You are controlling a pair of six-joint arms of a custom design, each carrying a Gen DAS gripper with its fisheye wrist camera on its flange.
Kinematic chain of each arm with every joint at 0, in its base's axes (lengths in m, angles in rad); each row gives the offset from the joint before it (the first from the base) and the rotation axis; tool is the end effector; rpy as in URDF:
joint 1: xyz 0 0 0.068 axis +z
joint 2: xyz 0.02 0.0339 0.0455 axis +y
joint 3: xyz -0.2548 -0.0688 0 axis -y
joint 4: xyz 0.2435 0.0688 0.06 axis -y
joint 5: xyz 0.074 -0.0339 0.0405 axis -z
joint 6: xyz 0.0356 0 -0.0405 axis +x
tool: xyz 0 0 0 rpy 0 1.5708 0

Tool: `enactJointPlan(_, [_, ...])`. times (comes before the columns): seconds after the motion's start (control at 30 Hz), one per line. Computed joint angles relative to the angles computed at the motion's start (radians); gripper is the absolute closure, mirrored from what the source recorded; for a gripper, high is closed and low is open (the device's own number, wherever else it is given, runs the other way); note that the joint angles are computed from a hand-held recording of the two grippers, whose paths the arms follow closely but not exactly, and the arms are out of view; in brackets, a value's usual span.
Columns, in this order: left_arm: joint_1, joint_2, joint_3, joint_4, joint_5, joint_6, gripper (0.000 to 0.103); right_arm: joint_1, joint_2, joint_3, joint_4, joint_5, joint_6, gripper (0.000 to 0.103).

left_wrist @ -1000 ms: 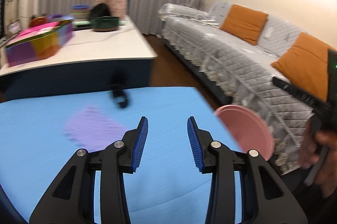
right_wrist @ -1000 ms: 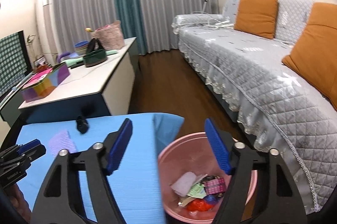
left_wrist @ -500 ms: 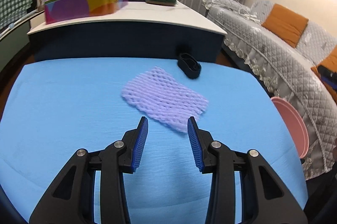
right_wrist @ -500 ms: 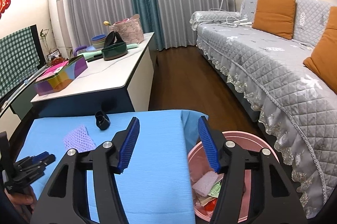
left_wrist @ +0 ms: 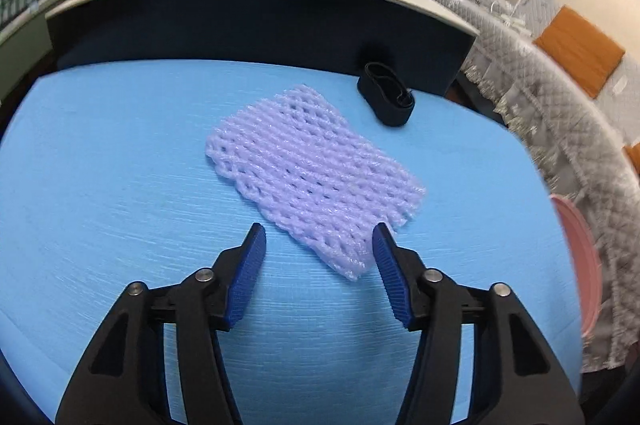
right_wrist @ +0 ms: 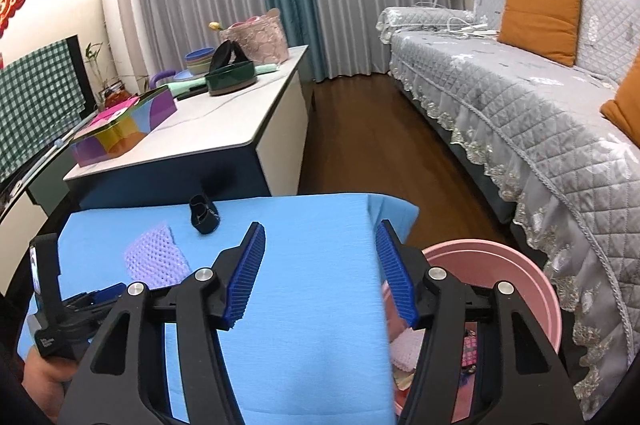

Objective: Collect trash
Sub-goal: 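Move both tools back over the purple foam net on the table, then grasp the purple foam net with the left tool while the right tool grasps the black strap, then lift and carry the purple net and black strap over the pink bin with both tools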

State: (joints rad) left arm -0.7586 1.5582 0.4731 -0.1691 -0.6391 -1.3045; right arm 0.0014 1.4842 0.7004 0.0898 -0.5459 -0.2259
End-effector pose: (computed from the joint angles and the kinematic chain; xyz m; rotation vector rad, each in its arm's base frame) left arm 0.1710 -0.1328 0.0835 -0.7808 2.3117 0.0802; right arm 0.2930 0.0189 0.1711 -0.5295 2.1256 0.4901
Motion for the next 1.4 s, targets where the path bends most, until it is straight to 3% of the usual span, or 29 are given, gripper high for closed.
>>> enactJointPlan(0.07, [0.017,-0.010,-0.019,0.028,0.015,0.017,0.079,0.040,0.016,-0.002,0.021,0.016,0.006,0.045])
enactJointPlan(0.2, [0.046,-0.057,-0.045,-0.002,-0.008,0.029,0.094,0.127,0.049,0.002,0.051,0.054,0.008,0.045])
enactJointPlan(0.37, [0.089,-0.142,-0.092,-0.067,-0.047,0.010,0.098,0.245,0.130,0.032,0.090,0.095,0.030,0.044])
enactJointPlan(0.63, [0.141,-0.193,-0.143,-0.054,-0.043,0.041,0.098,0.432,0.309,0.160,0.109,0.189,0.077,0.041])
enactJointPlan(0.8, [0.155,-0.201,-0.169,-0.018,-0.028,0.062,0.098,0.528,0.464,0.306,0.055,0.273,0.083,0.033])
enactJointPlan(1.07, [0.171,-0.196,-0.172,0.012,-0.021,0.097,0.098,0.594,0.617,0.500,-0.035,0.382,0.113,0.033])
enactJointPlan(1.17, [0.170,-0.195,-0.170,0.012,-0.021,0.099,0.098,0.601,0.642,0.531,-0.055,0.402,0.114,0.054])
enactJointPlan(1.23, [0.168,-0.199,-0.168,0.007,-0.020,0.096,0.098,0.596,0.648,0.545,-0.076,0.379,0.115,0.081])
enactJointPlan(1.4, [0.157,-0.217,-0.161,-0.019,-0.027,0.084,0.098,0.586,0.570,0.461,-0.050,0.355,0.103,0.090])
